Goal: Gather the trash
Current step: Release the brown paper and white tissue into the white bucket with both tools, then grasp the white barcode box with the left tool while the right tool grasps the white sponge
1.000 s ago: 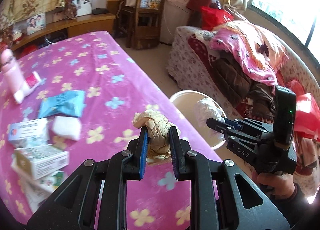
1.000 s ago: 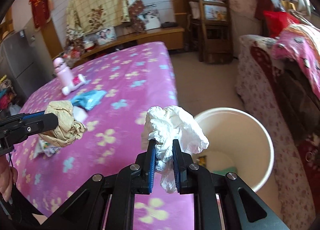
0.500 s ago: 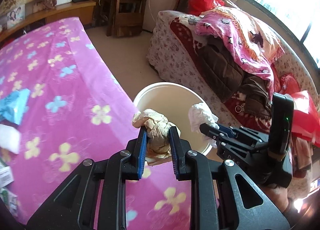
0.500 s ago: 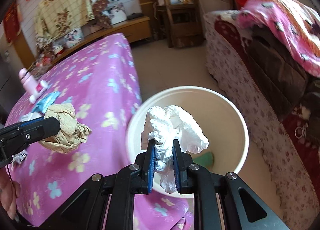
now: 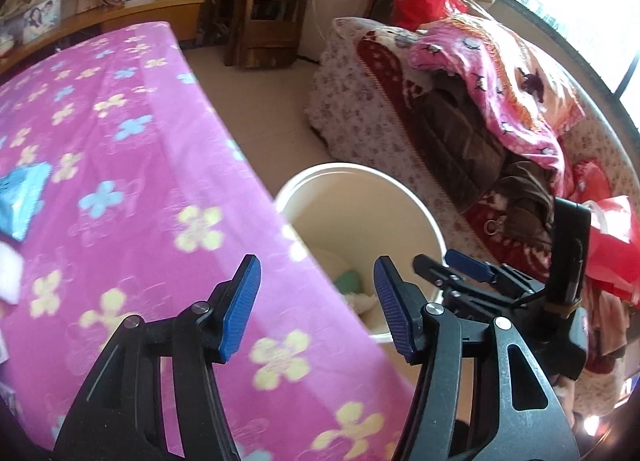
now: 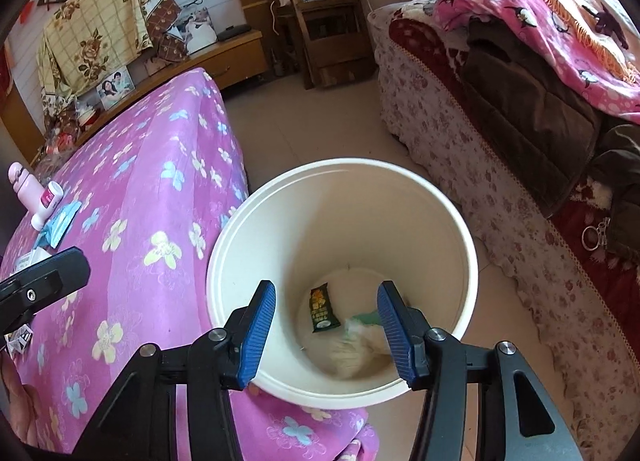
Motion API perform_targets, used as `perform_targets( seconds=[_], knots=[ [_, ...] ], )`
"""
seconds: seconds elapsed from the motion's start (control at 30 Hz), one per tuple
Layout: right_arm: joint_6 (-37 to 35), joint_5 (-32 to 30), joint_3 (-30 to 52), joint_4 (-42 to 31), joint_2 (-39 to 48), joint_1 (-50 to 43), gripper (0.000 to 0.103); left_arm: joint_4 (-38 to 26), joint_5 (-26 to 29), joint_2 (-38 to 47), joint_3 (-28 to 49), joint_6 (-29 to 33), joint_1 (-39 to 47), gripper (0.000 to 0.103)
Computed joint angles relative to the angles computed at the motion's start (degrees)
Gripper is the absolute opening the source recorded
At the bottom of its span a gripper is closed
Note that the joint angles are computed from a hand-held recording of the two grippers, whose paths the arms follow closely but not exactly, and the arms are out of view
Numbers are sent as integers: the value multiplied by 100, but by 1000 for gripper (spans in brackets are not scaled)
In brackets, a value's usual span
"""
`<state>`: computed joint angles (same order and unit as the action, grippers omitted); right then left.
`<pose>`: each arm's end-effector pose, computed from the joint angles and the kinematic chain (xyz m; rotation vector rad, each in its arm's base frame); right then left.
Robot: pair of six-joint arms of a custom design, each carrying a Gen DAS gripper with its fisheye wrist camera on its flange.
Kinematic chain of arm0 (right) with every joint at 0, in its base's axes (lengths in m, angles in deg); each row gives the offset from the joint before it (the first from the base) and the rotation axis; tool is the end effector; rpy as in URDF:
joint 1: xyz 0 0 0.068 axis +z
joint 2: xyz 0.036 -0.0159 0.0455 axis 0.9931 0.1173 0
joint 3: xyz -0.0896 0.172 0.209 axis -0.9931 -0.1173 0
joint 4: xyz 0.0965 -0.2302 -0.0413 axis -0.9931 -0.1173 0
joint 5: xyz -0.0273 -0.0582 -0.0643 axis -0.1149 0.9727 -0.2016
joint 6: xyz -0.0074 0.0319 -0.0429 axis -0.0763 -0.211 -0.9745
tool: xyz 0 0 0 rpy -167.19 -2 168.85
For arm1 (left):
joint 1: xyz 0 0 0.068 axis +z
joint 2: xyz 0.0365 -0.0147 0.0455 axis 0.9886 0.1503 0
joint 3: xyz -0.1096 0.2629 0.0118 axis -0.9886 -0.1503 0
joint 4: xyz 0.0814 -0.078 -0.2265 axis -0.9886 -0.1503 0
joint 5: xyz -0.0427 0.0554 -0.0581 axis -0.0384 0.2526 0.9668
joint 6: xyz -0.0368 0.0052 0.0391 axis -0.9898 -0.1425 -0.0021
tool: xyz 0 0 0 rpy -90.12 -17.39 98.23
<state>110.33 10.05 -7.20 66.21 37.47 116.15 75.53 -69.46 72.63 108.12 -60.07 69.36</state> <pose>0.1767 0.1026 0.1010 0.2028 2.5049 0.1453 0.2086 -0.0569 0.1611 0.3564 2.4911 -0.5421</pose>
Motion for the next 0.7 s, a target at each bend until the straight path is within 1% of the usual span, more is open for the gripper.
perform_targets(
  seconds=[0.13,0.37,0.5,0.6,0.7],
  knots=[
    [216,112,105,-129,14,356,51,-183,-188,-385,-149,243,296,58],
    [617,510,528,-865,-207,1114,51,-691,-226,-1167,-324,728,932,58],
    [843,718,872,-1271,-235,1554,53,-1155,-54,-1653,-391,1182,1546,58],
    [973,847,1201,-1510,-135,1920,58,-1574,209,-1933,-381,1638,2158,58],
    [1029,961,1605,-1689,86,2270,59,-2045,567,-2130,-305,2243,2946,58]
  ],
)
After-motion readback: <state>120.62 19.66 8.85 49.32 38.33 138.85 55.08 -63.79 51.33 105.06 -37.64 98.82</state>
